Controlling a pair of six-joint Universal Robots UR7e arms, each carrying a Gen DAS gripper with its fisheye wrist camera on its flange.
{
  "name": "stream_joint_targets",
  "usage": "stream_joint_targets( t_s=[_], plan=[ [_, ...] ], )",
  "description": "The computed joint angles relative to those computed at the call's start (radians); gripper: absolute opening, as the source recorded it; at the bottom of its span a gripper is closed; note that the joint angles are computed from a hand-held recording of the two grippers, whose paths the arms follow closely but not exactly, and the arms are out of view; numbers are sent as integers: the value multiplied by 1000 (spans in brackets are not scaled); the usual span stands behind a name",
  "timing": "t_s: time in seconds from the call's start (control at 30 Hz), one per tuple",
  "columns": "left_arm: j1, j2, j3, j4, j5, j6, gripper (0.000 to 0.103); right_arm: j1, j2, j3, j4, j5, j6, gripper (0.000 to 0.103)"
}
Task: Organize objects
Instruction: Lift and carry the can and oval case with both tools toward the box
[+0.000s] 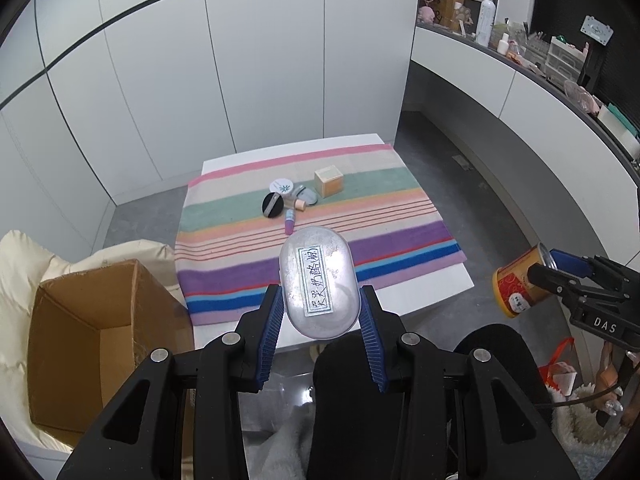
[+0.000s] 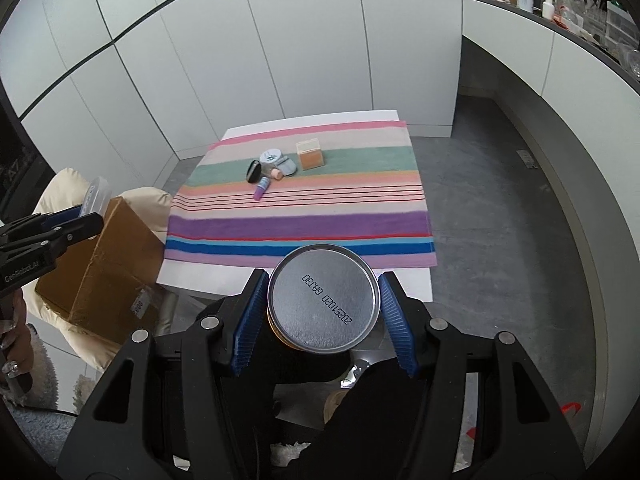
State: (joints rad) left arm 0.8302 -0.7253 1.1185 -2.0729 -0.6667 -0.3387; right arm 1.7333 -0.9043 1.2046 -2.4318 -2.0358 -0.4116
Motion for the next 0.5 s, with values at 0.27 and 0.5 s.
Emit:
stream_joint_targets(
  t_s=[0.27, 0.5],
  plan=[
    [18, -9, 8, 5, -32, -1, 39, 3, 6, -10, 0, -36, 9, 59],
    [32, -23, 20, 12, -51, -18, 39, 9, 20, -20, 8, -54, 12, 59]
  ],
)
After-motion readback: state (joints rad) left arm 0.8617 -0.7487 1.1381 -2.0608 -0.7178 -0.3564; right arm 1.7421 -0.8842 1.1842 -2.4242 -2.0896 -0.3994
